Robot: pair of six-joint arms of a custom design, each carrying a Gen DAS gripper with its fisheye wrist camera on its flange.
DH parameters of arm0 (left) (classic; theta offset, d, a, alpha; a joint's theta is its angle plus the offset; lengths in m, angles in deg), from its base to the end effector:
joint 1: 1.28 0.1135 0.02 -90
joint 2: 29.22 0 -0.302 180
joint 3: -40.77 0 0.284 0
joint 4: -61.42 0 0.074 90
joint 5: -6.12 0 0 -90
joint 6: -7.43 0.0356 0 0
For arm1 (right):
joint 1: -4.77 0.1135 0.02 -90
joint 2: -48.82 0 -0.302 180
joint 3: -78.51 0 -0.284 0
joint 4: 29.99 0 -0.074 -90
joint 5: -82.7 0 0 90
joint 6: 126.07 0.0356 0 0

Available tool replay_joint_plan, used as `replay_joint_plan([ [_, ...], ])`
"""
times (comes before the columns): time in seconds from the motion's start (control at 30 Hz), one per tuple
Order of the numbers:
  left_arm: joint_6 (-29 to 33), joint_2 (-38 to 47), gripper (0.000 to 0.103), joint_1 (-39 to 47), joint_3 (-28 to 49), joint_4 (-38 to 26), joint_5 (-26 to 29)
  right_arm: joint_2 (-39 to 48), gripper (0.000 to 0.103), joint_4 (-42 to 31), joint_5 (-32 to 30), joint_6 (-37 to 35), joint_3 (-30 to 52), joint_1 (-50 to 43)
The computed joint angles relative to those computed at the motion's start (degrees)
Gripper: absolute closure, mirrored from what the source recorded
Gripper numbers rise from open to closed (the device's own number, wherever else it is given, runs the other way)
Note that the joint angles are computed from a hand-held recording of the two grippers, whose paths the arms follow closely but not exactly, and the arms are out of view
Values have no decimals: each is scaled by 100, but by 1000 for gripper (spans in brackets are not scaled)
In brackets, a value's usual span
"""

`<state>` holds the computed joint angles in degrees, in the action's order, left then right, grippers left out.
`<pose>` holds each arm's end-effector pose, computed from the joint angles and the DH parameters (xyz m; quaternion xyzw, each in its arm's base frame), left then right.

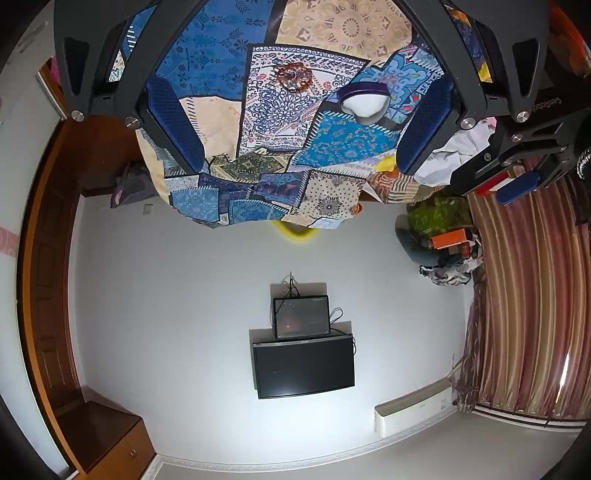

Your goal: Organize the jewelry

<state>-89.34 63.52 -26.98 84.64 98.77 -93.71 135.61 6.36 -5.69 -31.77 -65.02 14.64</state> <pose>0.2983 -0.1368 0.1795 0.0734 0.7701 -0.1125 0.6237 0.2866 0.0489 0.1700 -0.0296 0.7873 0.0650 0.6125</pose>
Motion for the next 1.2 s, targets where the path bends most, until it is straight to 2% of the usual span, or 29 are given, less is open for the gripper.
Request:
replay_joint_plan([
  [1.2, 7, 17, 0, -5, 45, -60, -30, -22, 0, -8, 55, 14, 0, 59],
])
